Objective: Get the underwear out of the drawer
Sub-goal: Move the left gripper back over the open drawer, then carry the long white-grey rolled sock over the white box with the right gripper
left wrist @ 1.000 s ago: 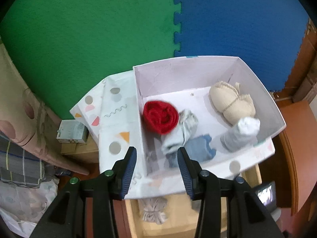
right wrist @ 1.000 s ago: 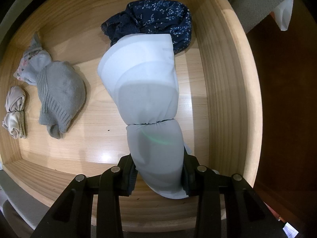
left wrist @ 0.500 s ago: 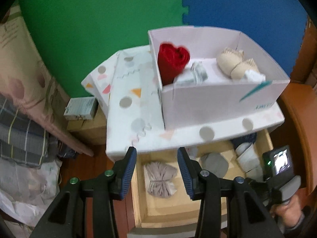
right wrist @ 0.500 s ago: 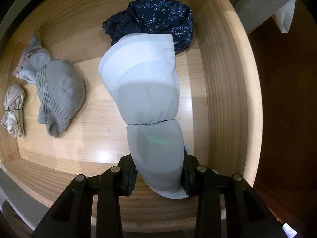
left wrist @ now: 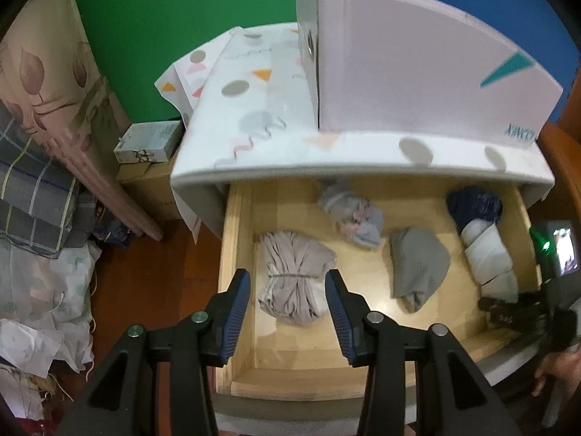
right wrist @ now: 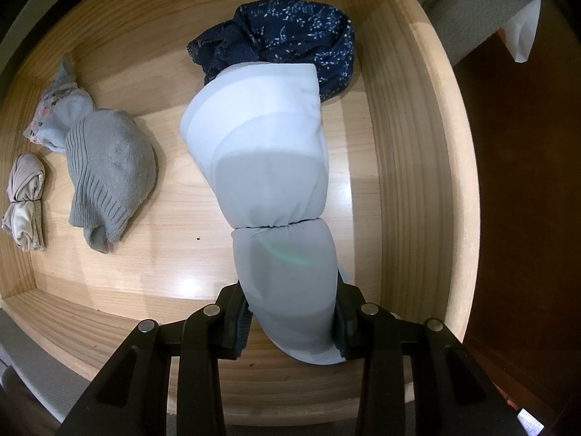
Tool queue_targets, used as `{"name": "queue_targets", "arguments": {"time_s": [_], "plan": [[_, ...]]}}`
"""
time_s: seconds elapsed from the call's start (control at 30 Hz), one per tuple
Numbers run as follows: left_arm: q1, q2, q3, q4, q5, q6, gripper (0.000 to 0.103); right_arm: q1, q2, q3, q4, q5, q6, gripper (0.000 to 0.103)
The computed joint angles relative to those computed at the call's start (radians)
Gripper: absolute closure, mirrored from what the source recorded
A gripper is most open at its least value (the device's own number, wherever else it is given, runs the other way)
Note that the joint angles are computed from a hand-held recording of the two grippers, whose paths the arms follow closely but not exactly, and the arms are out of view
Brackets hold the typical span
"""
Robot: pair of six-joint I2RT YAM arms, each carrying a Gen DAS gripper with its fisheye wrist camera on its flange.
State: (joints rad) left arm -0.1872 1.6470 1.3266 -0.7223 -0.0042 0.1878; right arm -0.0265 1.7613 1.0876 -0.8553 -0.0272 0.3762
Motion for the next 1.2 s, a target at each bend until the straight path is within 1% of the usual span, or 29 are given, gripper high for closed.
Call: {"name": "queue_targets", "arguments": {"time_s": [0.23, 0.3, 0.4, 0.53, 0.67, 0.8, 0.93, 1.07, 1.2], "plan": [[0.0, 0.007, -0.089, 0.072, -0.005, -0.014, 0.059, 0.015, -0.01, -0.001, -0.006, 0.007, 0.012, 0.07], [0.002, 0.02, -0.082, 0.062, -0.002, -0.02, 0.059, 0.018, -0.011, -0.001, -0.007, 0.006, 0.017, 0.07], [0.015, 0.015, -0.094, 0.075, 0.031, -0.032, 0.059, 0.017, -0.013, -0.001, -0.008, 0.007, 0.015, 0.07], [0.021, 0.031, -0.084, 0.064, 0.029, -0.045, 0.059, 0.019, -0.014, 0.0, -0.009, 0.009, 0.014, 0.07], [0.022, 0.007, -0.114, 0.097, 0.01, -0.052, 0.059, 0.028, -0.025, -0.005, -0.005, 0.011, 0.017, 0.07], [0.032, -0.015, -0.132, 0.117, 0.036, -0.043, 0.059, 0.054, -0.058, -0.022, 0.01, 0.043, 0.004, 0.07], [0.038, -0.011, -0.123, 0.105, 0.043, -0.039, 0.059, 0.05, -0.08, -0.027, 0.017, 0.033, -0.005, 0.071], [0.05, -0.01, -0.117, 0.096, 0.061, -0.043, 0.059, 0.025, -0.131, -0.041, 0.04, -0.009, -0.018, 0.072], [0.058, 0.009, -0.096, 0.077, 0.069, -0.055, 0.059, 0.007, -0.173, -0.018, 0.018, -0.008, -0.041, 0.073]]}}
